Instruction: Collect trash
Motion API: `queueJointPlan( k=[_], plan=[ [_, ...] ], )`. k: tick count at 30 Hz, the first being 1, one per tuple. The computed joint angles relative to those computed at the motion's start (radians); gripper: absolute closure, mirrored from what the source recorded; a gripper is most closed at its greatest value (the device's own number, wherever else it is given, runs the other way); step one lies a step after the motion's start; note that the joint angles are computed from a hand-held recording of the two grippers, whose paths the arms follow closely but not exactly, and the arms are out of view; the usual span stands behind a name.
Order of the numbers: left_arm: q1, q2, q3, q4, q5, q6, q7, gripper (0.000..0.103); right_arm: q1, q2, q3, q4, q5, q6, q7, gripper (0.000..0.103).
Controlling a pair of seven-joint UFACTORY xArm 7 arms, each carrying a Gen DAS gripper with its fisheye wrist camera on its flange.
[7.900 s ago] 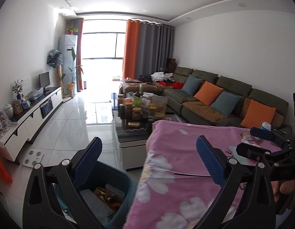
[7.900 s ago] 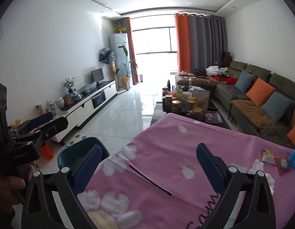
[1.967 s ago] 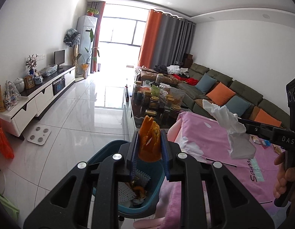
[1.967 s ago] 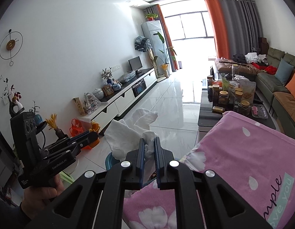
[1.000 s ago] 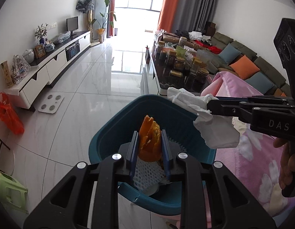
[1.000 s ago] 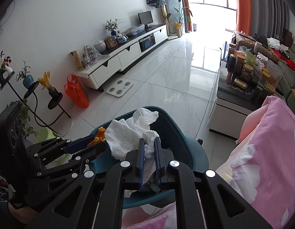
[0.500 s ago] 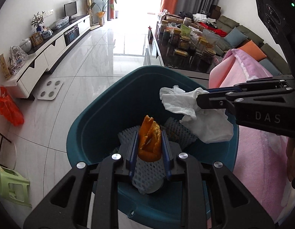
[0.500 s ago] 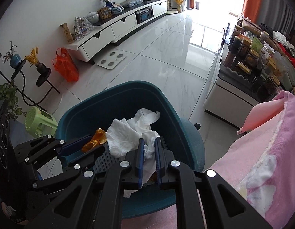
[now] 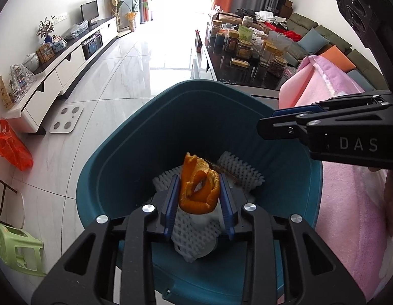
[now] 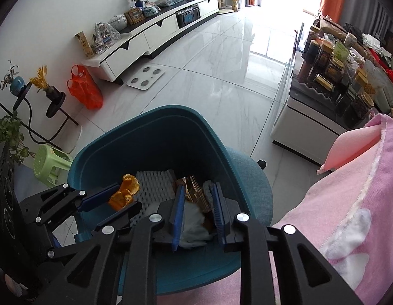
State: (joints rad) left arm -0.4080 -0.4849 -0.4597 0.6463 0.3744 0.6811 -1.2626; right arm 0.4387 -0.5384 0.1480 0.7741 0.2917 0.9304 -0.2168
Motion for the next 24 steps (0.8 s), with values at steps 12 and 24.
queueJointPlan(
  k=[12, 24],
  plan=[
    [0.013, -0.010, -0.037, 0.042, 0.068, 0.048, -0.030, 0.027, 0.003, -0.050, -0.018, -0.013, 0.037, -0.025, 0.000, 0.061],
    [0.023, -0.139, -0.068, 0.022, 0.075, 0.141, -0.059, 0.006, 0.000, -0.154, -0.031, -0.063, 0.040, -0.108, 0.014, 0.022]
  ],
)
